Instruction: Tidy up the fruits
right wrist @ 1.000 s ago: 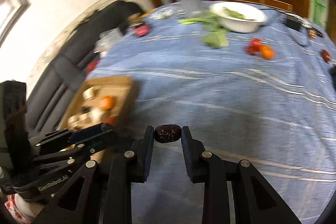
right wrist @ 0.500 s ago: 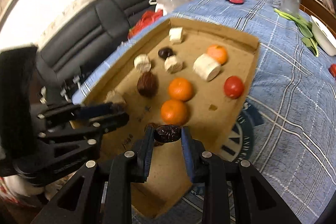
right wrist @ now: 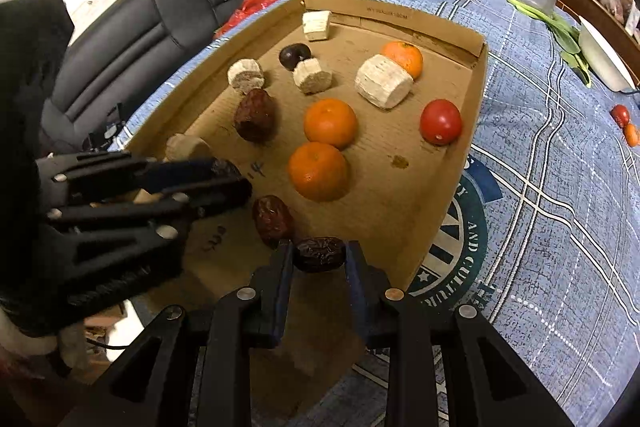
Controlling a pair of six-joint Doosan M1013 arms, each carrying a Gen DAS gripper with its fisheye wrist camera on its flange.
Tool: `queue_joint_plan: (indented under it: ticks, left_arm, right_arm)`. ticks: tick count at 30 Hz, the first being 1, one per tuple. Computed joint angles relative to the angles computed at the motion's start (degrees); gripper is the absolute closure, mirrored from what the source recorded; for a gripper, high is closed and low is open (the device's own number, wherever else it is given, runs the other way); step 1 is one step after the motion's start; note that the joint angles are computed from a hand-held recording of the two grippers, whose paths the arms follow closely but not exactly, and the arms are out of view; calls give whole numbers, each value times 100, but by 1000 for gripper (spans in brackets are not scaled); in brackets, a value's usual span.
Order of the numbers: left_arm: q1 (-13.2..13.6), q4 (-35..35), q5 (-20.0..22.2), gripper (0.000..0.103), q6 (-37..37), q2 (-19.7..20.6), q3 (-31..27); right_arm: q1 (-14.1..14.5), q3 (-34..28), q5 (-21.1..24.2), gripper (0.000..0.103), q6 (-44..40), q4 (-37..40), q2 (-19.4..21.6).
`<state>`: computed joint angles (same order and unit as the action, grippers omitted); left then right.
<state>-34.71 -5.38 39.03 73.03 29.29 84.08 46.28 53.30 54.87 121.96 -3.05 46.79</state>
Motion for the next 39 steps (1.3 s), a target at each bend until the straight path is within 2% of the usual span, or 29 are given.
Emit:
queue_joint_plan:
  ticks: [2, 5, 8, 12, 15, 17, 18, 19, 20, 23, 26, 29, 33, 37, 39]
  left_arm:
    - [3, -27, -33, 66, 0, -29, 16]
    - [-22, 144, -110, 61, -229, -130, 79]
    - [-73, 456, -149, 55, -617, -227, 136]
    - [-248, 1433, -171, 53, -1741, -394, 234]
    - [-476, 2528, -94, 47, -2828, -521, 285]
    - [-701, 3637, 91, 39, -3808, -611, 317]
    - [-808, 4160, 191, 36, -4260, -654, 338]
    - [-944, 4796, 346, 27, -4794, -698, 369]
    - [-1091, 5470, 579, 18, -5332, -734, 393]
    - [-1454, 6926, 1333, 3, -6473, -816, 443]
    - [-1733, 7761, 2080, 0, -7207, -826, 417]
    - [-1834, 7940, 2526, 0, -7312, -730, 249]
    - [-1757, 7167, 2127, 0, -7058, -742, 79]
    - [-1765, 6819, 2109, 0, -7004, -742, 71]
    - [-1778, 6623, 2084, 0, -6985, -745, 82]
  right_arm:
    - [3, 45, -38, 71, 45, -1, -29]
    - [12, 142, -191, 59, 72, -25, -101]
    - [13, 237, -388, 56, 2, -4, -177]
    - [29, 601, -805, 56, 81, -196, -426]
    - [31, 1075, -1146, 53, 521, -577, -758]
    - [16, 1367, -1380, 43, 872, -785, -952]
    - [5, 1480, -1449, 43, 1014, -872, -1031]
    - [-3, 1557, -1488, 43, 1105, -935, -1090]
    - [-13, 1650, -1547, 43, 1202, -1009, -1158]
    - [-24, 1859, -1711, 43, 1415, -1230, -1323]
    - [-14, 2032, -1873, 43, 1557, -1471, -1464]
    - [-2, 2185, -2022, 42, 1714, -1693, -1597]
    - [28, 2339, -2185, 38, 1915, -1976, -1729]
    - [56, 2494, -2240, 31, 2219, -2288, -1834]
    - [57, 2537, -2241, 31, 2288, -2304, -1858]
